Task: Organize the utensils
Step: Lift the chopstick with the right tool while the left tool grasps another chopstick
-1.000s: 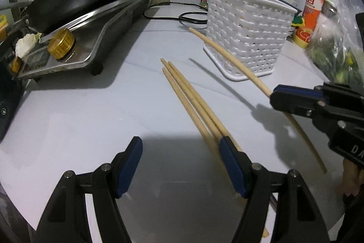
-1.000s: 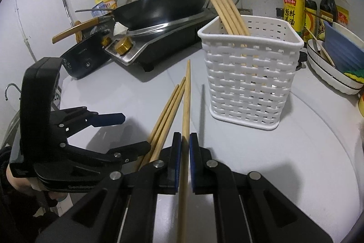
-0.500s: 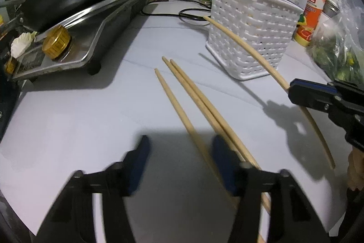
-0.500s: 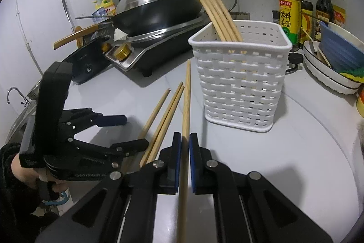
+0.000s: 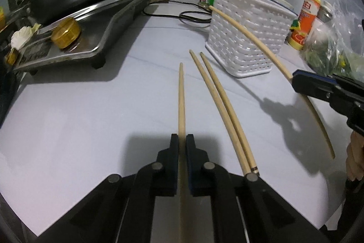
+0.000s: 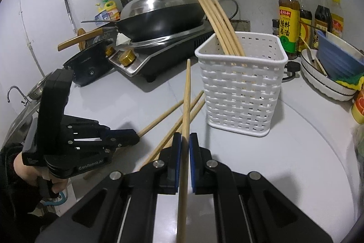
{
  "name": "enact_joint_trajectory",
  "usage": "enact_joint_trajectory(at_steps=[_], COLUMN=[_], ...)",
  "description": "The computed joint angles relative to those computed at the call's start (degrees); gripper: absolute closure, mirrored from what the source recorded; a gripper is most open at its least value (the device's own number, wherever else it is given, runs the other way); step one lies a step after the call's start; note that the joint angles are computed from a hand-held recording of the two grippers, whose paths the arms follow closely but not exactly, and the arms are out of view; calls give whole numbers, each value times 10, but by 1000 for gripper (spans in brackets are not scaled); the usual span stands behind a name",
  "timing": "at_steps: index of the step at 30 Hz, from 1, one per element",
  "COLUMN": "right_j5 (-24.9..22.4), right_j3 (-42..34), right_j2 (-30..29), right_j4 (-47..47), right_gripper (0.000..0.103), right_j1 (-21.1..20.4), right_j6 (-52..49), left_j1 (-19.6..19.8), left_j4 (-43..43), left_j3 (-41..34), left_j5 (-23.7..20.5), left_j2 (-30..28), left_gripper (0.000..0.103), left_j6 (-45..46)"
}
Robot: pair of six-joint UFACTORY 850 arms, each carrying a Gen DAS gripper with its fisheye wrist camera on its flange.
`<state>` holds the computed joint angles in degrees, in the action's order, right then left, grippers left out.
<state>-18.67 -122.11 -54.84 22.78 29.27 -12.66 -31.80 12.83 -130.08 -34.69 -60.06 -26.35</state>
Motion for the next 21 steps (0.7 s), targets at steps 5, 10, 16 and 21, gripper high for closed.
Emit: enact_joint_trajectory(at_steps=[5, 10, 16, 21], right_j5=[3, 8, 14, 8], right_j3=[5, 7, 5, -20], right_j2=[7, 15, 26, 21], right_j4=[-12, -9, -14, -74], right_gripper=[97, 97, 97, 97], right_j1=[2, 4, 3, 3], right_j6=[5, 0, 0, 44], left_j1=[3, 5, 8, 10], left_j4=[39, 75, 103, 105], left_j3=[72, 116, 153, 158], left_j5=[53, 93, 137, 153], left_j2=[51, 89, 126, 135], left_gripper=[97, 97, 97, 97], left_j6=[-49, -86, -112, -116])
